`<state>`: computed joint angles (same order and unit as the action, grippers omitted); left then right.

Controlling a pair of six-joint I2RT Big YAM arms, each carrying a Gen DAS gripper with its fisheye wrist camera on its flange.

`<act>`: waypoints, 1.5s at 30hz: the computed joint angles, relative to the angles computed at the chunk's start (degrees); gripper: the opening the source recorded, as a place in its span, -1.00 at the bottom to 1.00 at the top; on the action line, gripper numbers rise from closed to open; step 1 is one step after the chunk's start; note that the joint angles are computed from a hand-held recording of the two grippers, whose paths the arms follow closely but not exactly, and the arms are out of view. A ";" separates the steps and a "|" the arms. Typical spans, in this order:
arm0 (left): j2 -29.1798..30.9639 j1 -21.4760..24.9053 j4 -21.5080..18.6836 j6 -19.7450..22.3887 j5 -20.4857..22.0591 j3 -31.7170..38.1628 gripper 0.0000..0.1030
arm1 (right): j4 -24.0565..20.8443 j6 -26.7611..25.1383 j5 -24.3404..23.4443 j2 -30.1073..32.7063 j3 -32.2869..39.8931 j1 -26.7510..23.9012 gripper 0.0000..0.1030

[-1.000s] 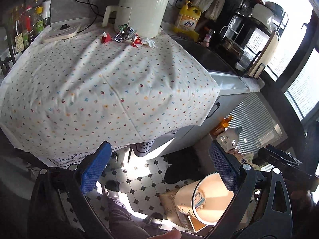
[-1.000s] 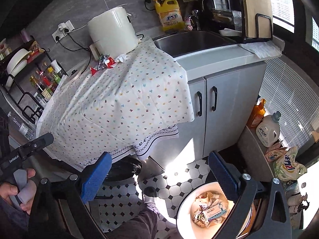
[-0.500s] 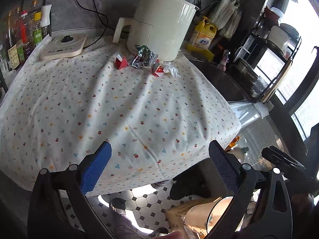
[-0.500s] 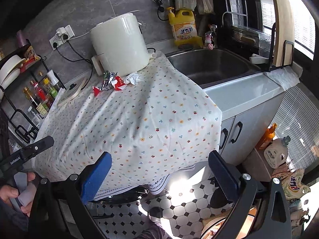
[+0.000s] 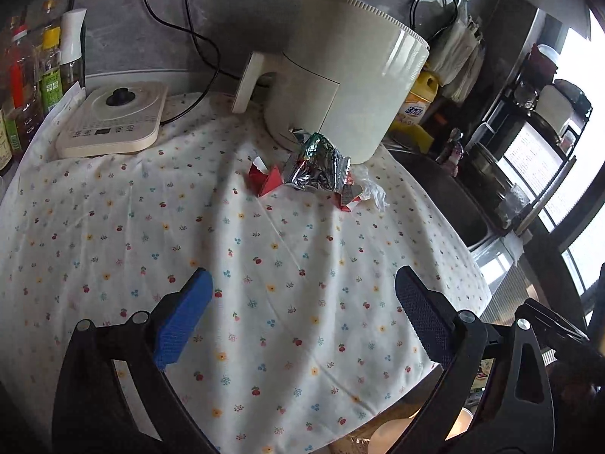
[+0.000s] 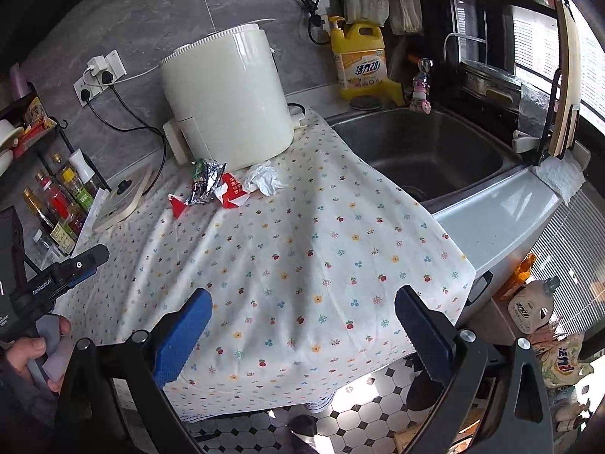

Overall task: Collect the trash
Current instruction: 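Raise both tools back toward the foil wrappers beside the air fryer, then grasp the red paper with the left tool while the right tool grasps a small white scrap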

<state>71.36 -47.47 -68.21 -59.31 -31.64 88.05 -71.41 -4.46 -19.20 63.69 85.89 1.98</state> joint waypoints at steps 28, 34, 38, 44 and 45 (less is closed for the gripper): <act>8.20 20.85 12.51 18.44 23.04 -0.16 -0.38 | -0.66 9.36 9.18 8.85 7.59 9.86 0.20; 9.62 21.84 12.77 18.88 23.72 1.06 -0.48 | -0.39 7.54 6.97 13.72 11.97 11.45 0.16; 10.34 22.28 12.68 19.48 24.09 1.65 -0.92 | -0.95 5.64 5.82 16.86 15.03 12.09 0.16; 7.51 22.17 12.27 17.55 22.67 -0.43 -0.93 | -2.20 3.91 3.92 21.50 18.39 13.36 0.03; 6.95 22.16 11.92 17.14 22.30 -0.79 -0.93 | -2.25 3.69 3.64 22.22 18.83 13.80 -0.01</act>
